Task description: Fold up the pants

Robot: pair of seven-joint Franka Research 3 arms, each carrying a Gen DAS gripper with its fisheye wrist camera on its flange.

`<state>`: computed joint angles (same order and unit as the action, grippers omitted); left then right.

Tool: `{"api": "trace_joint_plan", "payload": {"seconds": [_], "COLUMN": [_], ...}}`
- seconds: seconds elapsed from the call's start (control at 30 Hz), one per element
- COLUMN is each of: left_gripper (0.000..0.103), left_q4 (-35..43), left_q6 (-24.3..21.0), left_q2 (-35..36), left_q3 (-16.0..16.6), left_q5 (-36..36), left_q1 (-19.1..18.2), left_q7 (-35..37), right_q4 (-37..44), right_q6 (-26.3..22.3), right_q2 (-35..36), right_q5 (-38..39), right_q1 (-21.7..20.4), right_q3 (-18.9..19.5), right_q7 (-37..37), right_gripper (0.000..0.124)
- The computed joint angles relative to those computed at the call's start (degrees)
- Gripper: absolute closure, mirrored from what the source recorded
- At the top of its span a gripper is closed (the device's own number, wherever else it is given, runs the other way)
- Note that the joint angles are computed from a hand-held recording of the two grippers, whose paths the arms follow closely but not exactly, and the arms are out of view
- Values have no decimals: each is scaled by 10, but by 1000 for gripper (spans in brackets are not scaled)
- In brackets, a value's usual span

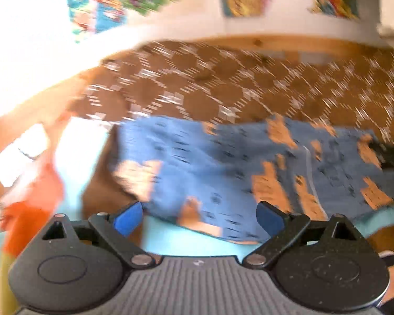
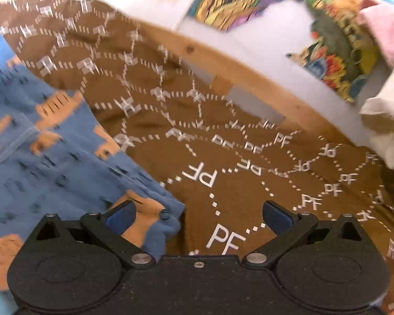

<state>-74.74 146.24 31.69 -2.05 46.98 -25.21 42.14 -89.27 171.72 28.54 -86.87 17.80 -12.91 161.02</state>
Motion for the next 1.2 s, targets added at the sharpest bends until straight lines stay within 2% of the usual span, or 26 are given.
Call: {"api": "trace_joint_plan", "payload": {"seconds": [0.07, 0.1, 0.17, 0.2, 0.23, 0.27, 0.3, 0.33, 0.4, 0.43, 0.53, 0.63, 0.7, 0.83, 0.97, 1.07, 1.2], "left_gripper": [5, 2, 2, 2, 2, 2, 3, 4, 10, 11, 14, 15, 15, 15, 17, 26, 40], "left_q4": [6, 20, 66, 85, 109, 136, 166, 177, 197, 195, 166, 145, 171, 231, 242, 280, 322], "left_q6": [-12, -21, -46, -53, -60, -75, -94, -103, -117, -117, -96, -72, -82, -108, -117, -149, -179], "left_q2": [-2, 6, 32, 44, 59, 77, 94, 100, 111, 109, 90, 76, 93, 130, 139, 159, 180], "left_q3": [26, 31, 31, 32, 31, 30, 34, 26, 27, 29, 30, 31, 25, 22, 28, 25, 24], "left_q5": [32, 39, 35, 32, 24, 13, -9, -17, -38, -45, -54, -47, -57, -98, -113, -121, -140], "left_q1": [-16, -17, -13, -10, -6, -3, -3, 4, 8, 9, 14, 14, 16, 19, 16, 12, 8], "left_q7": [-59, -79, -88, -90, -87, -78, -66, -63, -56, -60, -69, -77, -58, -59, -75, -43, -16], "right_q4": [-1, 6, 39, 52, 65, 75, 93, 117, 180, 194, 162, 82, 27, -19, -23, -27, -31], "right_q6": [43, 57, 70, 73, 74, 62, 39, 10, -62, -68, -34, 9, 30, 30, 34, 44, 45], "right_q2": [-4, 1, 21, 31, 46, 61, 81, 103, 150, 161, 135, 79, 41, 15, 17, 22, 23], "right_q5": [-3, 5, -26, -10, 47, 125, 198, 245, 309, 324, 342, 332, 345, 396, 381, 378, 449], "right_q1": [-5, -7, 10, 8, -3, -24, -51, -63, -64, -65, -64, -43, -38, -43, 14, 61, 33], "right_q3": [10, 14, 6, 13, 32, 70, 120, 151, 185, 189, 171, 124, 114, 141, 89, 33, 65], "right_q7": [-7, -27, -4, -18, -73, -156, -245, -304, -399, -423, -427, -392, -387, -450, -457, -422, -472], "right_gripper": [22, 22, 22, 22, 22, 22, 22, 22, 22, 22, 22, 22, 22, 22, 22, 22, 22]}}
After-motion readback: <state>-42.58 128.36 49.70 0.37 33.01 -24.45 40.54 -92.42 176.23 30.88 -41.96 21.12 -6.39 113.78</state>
